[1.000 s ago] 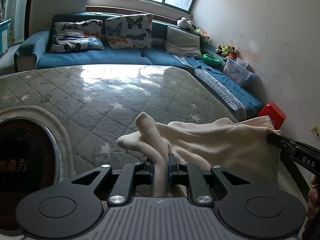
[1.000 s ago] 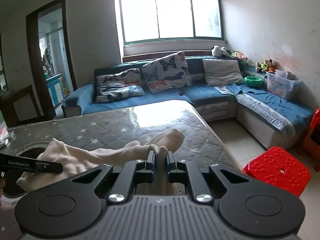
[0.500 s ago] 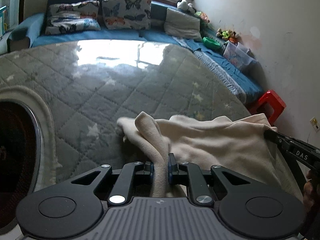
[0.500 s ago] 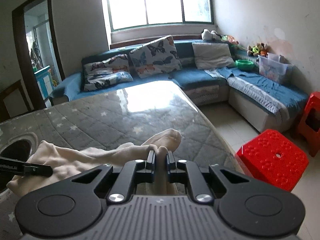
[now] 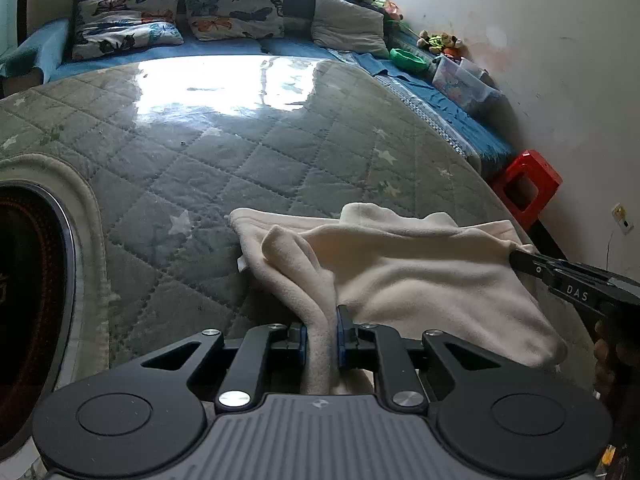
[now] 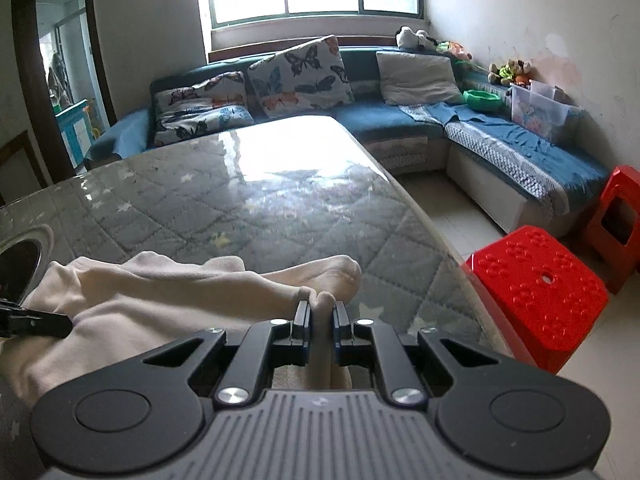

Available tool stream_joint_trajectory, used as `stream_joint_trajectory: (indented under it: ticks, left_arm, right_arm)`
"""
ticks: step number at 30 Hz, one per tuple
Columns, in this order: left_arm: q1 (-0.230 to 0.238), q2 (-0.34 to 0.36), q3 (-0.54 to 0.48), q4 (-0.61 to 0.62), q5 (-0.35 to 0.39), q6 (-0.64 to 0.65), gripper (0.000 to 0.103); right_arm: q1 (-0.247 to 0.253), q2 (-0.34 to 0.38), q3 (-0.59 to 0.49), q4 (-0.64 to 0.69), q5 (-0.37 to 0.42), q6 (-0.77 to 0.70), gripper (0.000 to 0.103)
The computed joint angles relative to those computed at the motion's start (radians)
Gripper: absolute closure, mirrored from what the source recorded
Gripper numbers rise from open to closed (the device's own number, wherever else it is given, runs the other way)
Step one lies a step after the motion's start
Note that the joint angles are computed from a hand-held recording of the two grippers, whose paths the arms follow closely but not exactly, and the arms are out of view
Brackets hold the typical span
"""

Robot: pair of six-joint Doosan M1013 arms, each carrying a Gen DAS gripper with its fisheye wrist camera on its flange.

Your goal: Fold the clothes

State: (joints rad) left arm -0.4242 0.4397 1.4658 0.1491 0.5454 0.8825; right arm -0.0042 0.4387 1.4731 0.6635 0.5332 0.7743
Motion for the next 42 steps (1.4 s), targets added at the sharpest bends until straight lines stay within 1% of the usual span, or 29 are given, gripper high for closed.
stream_joint_trajectory:
  ticks: [5, 9, 14, 19, 22, 23, 25, 28, 30, 33, 37, 42]
  left_arm:
    - [-0.01, -0.005, 0.007, 0.026, 0.009, 0.01, 0.088]
    - [-0.01, -0.008, 0.011, 0.006, 0.008, 0.034, 0.088]
    - [-0.014, -0.008, 0.008, 0.004, 0.017, 0.04, 0.088]
    - [-0.015, -0.009, 0.005, 0.005, 0.026, 0.042, 0.084]
    - [-0.017, -0.016, 0.01, 0.032, 0.026, 0.025, 0.081]
    - [-0.018, -0.019, 0.013, 0.043, 0.025, 0.02, 0.08]
    - [-0.021, -0.023, 0.012, 0.062, 0.025, 0.011, 0.079]
    - [-0.026, -0.025, 0.007, 0.099, 0.027, -0.017, 0.076]
    - [-0.028, -0.028, 0.006, 0.121, 0.024, -0.031, 0.067]
    - [-0.032, -0.029, 0.004, 0.169, 0.034, -0.062, 0.063]
    - [-0.031, -0.033, 0.007, 0.235, 0.043, -0.122, 0.062]
    - [-0.026, -0.03, 0.001, 0.234, 0.034, -0.123, 0.062]
  right_arm:
    - [0.004, -0.005, 0.008, -0.02, 0.0, 0.015, 0.093]
    - [0.006, -0.007, 0.014, -0.056, 0.0, 0.034, 0.093]
    - [0.009, -0.003, 0.011, -0.068, -0.016, 0.052, 0.093]
    - [0.017, 0.01, -0.007, -0.103, -0.018, 0.091, 0.092]
    - [0.018, 0.005, -0.001, -0.11, -0.035, 0.104, 0.09]
    - [0.016, 0.001, 0.003, -0.107, -0.041, 0.106, 0.087]
    - [0.012, -0.008, 0.011, -0.084, -0.051, 0.088, 0.086]
    - [0.005, -0.022, 0.017, -0.02, -0.032, 0.023, 0.086]
    - [0.003, -0.028, 0.018, 0.029, -0.012, -0.03, 0.087]
    - [0.009, -0.029, 0.016, 0.073, 0.013, -0.075, 0.086]
    - [0.024, -0.018, 0.006, 0.086, 0.032, -0.086, 0.087]
    - [0.043, 0.008, -0.015, 0.052, 0.027, -0.036, 0.087]
